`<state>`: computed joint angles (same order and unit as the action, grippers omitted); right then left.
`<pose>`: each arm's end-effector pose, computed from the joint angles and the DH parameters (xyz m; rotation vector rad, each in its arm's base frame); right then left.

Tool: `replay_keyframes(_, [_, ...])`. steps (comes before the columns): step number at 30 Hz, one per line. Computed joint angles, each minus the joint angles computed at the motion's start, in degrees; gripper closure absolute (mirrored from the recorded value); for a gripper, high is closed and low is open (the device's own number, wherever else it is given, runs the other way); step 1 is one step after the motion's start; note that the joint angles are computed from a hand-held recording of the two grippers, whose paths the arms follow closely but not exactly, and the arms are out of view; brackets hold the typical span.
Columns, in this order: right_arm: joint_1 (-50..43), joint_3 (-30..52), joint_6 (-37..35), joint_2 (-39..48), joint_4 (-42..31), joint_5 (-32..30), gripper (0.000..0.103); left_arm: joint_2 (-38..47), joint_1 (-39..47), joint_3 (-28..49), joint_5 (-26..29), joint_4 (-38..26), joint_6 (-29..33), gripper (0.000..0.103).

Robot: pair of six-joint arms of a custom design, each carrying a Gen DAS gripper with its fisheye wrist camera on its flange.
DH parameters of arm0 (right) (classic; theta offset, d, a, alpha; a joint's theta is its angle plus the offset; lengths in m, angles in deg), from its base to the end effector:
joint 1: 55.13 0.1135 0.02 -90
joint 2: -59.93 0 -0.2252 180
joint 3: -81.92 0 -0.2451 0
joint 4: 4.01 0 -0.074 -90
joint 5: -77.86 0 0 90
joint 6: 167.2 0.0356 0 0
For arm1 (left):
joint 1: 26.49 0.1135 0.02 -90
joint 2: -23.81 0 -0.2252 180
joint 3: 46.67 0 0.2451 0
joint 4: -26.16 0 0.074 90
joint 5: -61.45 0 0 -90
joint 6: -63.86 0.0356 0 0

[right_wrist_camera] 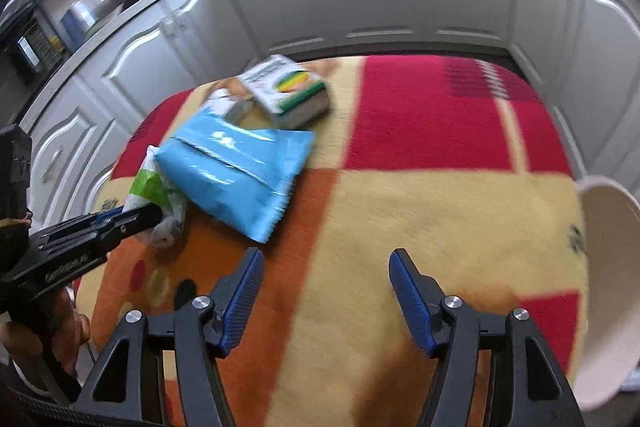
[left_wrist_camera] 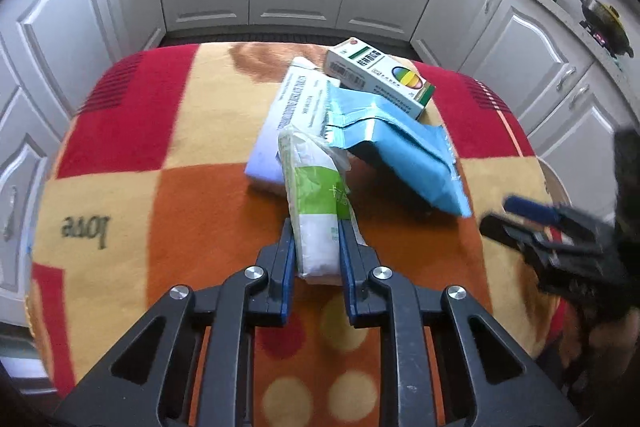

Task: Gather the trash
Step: 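Grasp the blue wipes pack with the right gripper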

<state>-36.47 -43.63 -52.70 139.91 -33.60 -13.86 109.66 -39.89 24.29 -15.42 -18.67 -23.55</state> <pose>0.2504 0.0857 0.1397 0.1186 2.5636 0.3323 0.2855 -0.0763 0.1813 0.4441 2.5770 -0.3661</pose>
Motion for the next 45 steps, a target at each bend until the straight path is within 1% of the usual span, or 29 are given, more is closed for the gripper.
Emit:
replay_keyframes(4, [-0.3, 7.3, -4.0, 8.9, 0.6, -2.7, 0.038, 0.0, 0.9, 0.3, -0.8, 0.0, -0.2, 0.086])
replay_keyframes(7, [-0.5, 12.2, -3.1, 14.2, -1.4, -2.3, 0.038, 1.2, 0.7, 1.2, -1.3, 0.5, -1.5, 0.086])
replay_keyframes(8, [-0.9, 12.6, -2.5, 15.1, -0.5, -3.9, 0.038, 1.1, 0.9, 1.4, -1.5, 0.7, -1.8, 0.086])
replay_keyframes(9, [-1.2, 12.0, -2.0, 15.0, 1.2, -5.2, 0.041, 1.2, 1.3, 1.5, -1.5, 0.8, -1.7, 0.086])
replay_keyframes(10, [-1.2, 11.2, -1.4, 14.7, 3.2, -6.8, 0.046, 1.3, 1.9, 1.7, -1.4, 0.8, -1.4, 0.086])
replay_keyframes(11, [-0.7, 10.7, -0.7, 14.5, 4.2, -7.9, 0.058, 1.5, 2.7, 2.0, -1.6, 0.7, -0.9, 0.086])
replay_keyframes(14, [1.4, 11.1, 0.4, 16.3, 5.4, -11.0, 0.068, 2.3, 4.8, 2.5, -2.6, 0.7, 0.3, 0.086])
replay_keyframes(16, [3.8, 11.4, 0.4, 16.6, 5.5, -11.0, 0.068, 2.8, 6.6, 2.8, -2.1, 0.4, 0.7, 0.086])
replay_keyframes(18, [5.1, 10.8, 0.0, 15.8, 5.6, -12.4, 0.068, 3.3, 8.2, 3.4, -0.3, -0.6, 0.8, 0.086])
replay_keyframes(19, [5.6, 10.7, -0.2, 14.7, 4.7, -11.7, 0.068, 3.0, 8.5, 3.3, 0.1, -0.8, 0.9, 0.086])
replay_keyframes(20, [6.0, 10.5, -0.1, 13.6, 3.7, -10.3, 0.066, 2.5, 8.8, 3.1, 0.1, -0.9, 1.1, 0.086])
replay_keyframes(21, [5.9, 10.5, -0.3, 12.3, 1.9, -9.4, 0.052, 2.0, 9.0, 3.0, 0.2, -1.1, 1.3, 0.086])
replay_keyframes(22, [5.0, 11.2, -0.9, 11.5, -0.4, -10.1, 0.048, 1.2, 9.2, 2.6, 0.3, -1.3, 1.8, 0.086])
replay_keyframes(24, [4.1, 11.5, -2.6, 9.8, -2.2, -10.6, 0.046, -0.5, 9.3, 1.8, 0.1, -1.4, 2.4, 0.086])
replay_keyframes(25, [4.2, 11.7, -3.4, 9.0, -2.9, -9.1, 0.046, -1.0, 9.1, 1.6, -0.1, -1.3, 2.4, 0.086])
replay_keyframes(26, [4.6, 12.7, -4.7, 9.0, -3.8, -6.2, 0.044, -1.7, 9.0, 1.3, -0.1, -1.4, 2.4, 0.086])
replay_keyframes(28, [5.9, 16.1, -7.6, 11.4, -4.7, -0.9, 0.034, -2.8, 8.8, 1.0, 0.4, -1.7, 2.1, 0.086])
replay_keyframes(29, [6.1, 17.7, -9.0, 13.0, -4.3, -0.4, 0.027, -3.2, 8.7, 0.8, 0.7, -1.8, 1.9, 0.086])
replay_keyframes(31, [6.5, 22.2, -12.4, 18.1, -3.9, 0.1, 0.025, -4.0, 8.4, 0.4, 0.9, -2.0, 1.8, 0.086])
replay_keyframes(33, [6.3, 27.0, -16.1, 22.9, -5.6, 0.3, 0.025, -4.3, 8.0, 0.1, 1.0, -2.3, 1.6, 0.086])
replay_keyframes(36, [6.3, 33.1, -20.5, 29.4, -8.3, 3.4, 0.025, -4.1, 7.7, -0.3, 1.3, -2.3, 1.0, 0.086])
replay_keyframes(38, [5.6, 35.3, -21.9, 32.4, -9.2, 1.7, 0.025, -3.8, 7.4, -0.4, 1.3, -2.1, 0.7, 0.086])
replay_keyframes(39, [5.3, 34.9, -21.7, 32.7, -8.4, 1.1, 0.026, -3.7, 7.2, -0.5, 1.5, -2.0, 0.4, 0.086])
replay_keyframes(40, [4.7, 33.4, -20.4, 32.2, -6.9, -0.3, 0.03, -3.5, 7.2, -0.5, 1.6, -1.9, 0.2, 0.086])
replay_keyframes(41, [4.4, 32.0, -18.7, 31.6, -5.3, -1.7, 0.045, -3.4, 7.1, -0.5, 1.8, -1.9, 0.0, 0.086])
replay_keyframes(42, [4.5, 30.6, -17.1, 30.8, -3.8, -1.6, 0.054, -3.4, 6.9, -0.5, 1.9, -1.8, -0.3, 0.086])
replay_keyframes(43, [4.6, 28.7, -15.8, 29.4, -2.4, -1.1, 0.057, -3.4, 6.8, -0.5, 2.2, -1.9, -0.4, 0.086])
replay_keyframes(44, [4.3, 26.4, -14.6, 27.7, -1.0, -2.4, 0.061, -3.6, 6.6, -0.6, 2.5, -1.9, -0.7, 0.086])
replay_keyframes(45, [3.9, 24.1, -12.9, 25.9, 0.2, -4.0, 0.062, -4.1, 6.3, -0.8, 2.8, -1.8, -0.8, 0.086])
